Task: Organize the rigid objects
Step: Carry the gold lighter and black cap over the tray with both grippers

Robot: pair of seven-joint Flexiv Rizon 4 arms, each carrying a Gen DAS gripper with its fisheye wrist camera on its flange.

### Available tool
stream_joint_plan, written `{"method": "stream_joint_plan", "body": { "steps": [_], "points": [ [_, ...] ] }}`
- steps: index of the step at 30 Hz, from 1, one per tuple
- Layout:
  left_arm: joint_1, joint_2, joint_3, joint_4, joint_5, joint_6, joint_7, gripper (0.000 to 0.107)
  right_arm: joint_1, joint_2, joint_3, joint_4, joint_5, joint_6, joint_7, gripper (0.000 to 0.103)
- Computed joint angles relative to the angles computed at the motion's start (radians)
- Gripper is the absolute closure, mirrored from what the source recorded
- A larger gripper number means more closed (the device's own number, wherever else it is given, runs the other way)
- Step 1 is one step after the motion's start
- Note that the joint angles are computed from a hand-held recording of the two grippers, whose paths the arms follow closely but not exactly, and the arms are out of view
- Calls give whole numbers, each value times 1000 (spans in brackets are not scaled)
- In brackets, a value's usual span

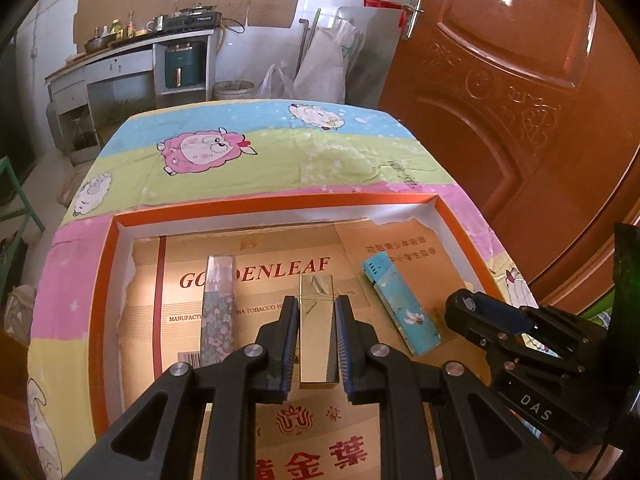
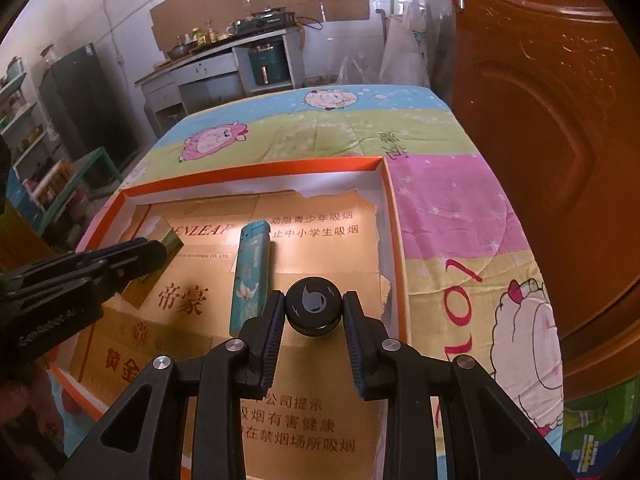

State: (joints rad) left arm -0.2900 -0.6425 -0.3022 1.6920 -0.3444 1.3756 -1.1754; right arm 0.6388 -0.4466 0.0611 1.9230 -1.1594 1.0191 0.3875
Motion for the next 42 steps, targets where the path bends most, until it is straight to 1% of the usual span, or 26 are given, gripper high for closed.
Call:
{"method": "stream_joint_plan", "body": {
  "steps": [10,18,25,35,40,42],
  "points": [
    [-16,-23,20,-45,9,-35,-16,88,-9,-7,-9,-17,-6,-4,-19,73],
    [-42,-47,55,-98,27,-89,-43,88,-20,-20,-12,-34,22,10,-65,73],
    [-49,-62,68,-117,39,-115,-60,88,-14,-31,-21,-35,34,21,-77,73],
    [-39,-71,55,-124,30,-135,-58,87,-3,-48,-29,-45,71,18,-114,73],
    [-16,-74,26,-116,-5,-144,-47,86,1,-48,-33,-45,70,19,-111,72],
    [-16,-73,26,-114,-10,-141,-45,84,3,-49,-34,-47,69,17,-112,72]
  ]
}}
